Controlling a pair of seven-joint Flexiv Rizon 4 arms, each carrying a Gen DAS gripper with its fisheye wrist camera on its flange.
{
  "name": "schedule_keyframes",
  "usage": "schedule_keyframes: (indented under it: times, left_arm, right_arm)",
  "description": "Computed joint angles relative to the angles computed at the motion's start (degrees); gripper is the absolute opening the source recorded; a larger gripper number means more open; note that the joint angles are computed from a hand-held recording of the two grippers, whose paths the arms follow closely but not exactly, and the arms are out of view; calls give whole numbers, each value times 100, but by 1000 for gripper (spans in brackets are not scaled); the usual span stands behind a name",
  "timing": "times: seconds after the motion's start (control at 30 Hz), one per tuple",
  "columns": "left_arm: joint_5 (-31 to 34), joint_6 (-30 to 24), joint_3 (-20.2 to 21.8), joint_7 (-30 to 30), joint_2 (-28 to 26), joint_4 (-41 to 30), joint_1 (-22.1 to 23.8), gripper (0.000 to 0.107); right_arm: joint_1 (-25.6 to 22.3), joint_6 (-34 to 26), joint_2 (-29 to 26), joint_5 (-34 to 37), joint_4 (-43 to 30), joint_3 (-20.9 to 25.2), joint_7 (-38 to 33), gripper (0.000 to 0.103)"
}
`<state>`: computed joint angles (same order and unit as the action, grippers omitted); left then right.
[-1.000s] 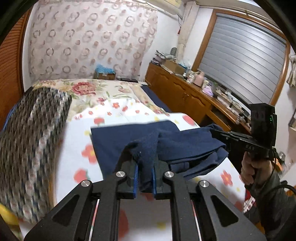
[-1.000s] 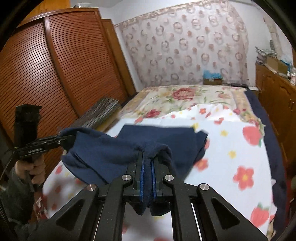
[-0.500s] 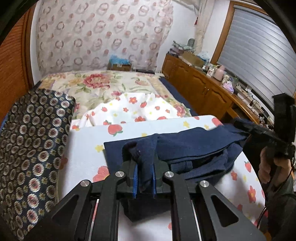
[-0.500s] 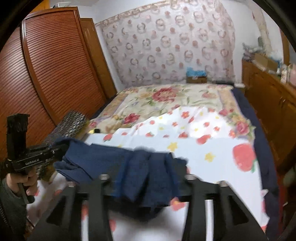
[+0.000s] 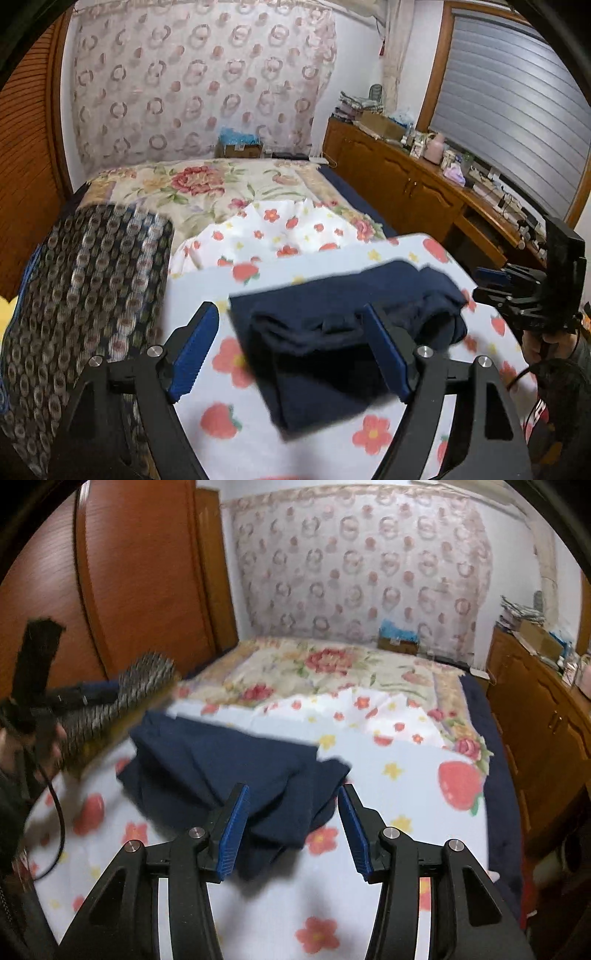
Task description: Fold small clothes
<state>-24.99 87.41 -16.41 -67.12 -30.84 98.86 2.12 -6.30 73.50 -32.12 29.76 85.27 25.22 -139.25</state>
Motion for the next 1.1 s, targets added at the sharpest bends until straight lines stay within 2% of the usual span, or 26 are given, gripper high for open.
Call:
schedule_keyframes:
  times: [0.1, 0.2, 0.37, 0.4, 0.43, 0.5, 0.67, 0.8, 0.9, 0.93, 0.97, 1.1]
  left_arm:
    - [-9, -146, -12, 26, 65, 237, 32, 80]
    - [58, -281, 203, -50, 17, 257, -138, 80]
    - [154, -543, 475, -238, -204, -11, -373, 80]
    - [192, -632, 523, -258, -290, -146, -415, 80]
    - [212, -710, 548, -265, -341, -239, -423, 80]
    - [244, -833, 599, -313, -463, -462, -471, 80]
    - [436, -1005, 895, -563, -801, -1120, -660, 80]
    - [810, -1197, 1671, -1376, -1146, -1759, -1072, 80]
    - [1124, -1311, 2009, -1909, -1280, -1993, -1205, 80]
    - [1217, -1314, 2048, -2021, -1292, -2019, -1211, 80]
    - [1301, -1299, 2046, -2091, -1301, -2033, -1197, 80]
    - [1490, -1098, 1911, -2220, -1210, -1861, -1080, 80]
  right_arm:
    - [181, -114, -57, -210, 10, -84, -22, 52]
    - [537, -14, -130, -629, 27, -385, 189, 52]
    - [603, -155, -467, -1046, -546, -378, 393, 51]
    - [574, -200, -508, -1095, -632, -359, 385, 44]
    - [577, -245, -580, -1139, -780, -340, 398, 25]
    - [591, -434, -767, -1221, -1098, -290, 384, 12]
    - [739, -1253, -1360, -1263, -2285, -430, 797, 12]
    - [994, -1482, -1706, -1355, -2920, -857, 1569, 12]
    - [1185, -1130, -1764, -1663, -2888, -1198, 2017, 12]
    - [1201, -1094, -1763, -1750, -2859, -1244, 2138, 18]
    - [1237, -999, -1738, -1848, -2782, -1319, 2276, 19]
    - [1049, -620, -1373, -1873, -2144, -1048, 2268, 35]
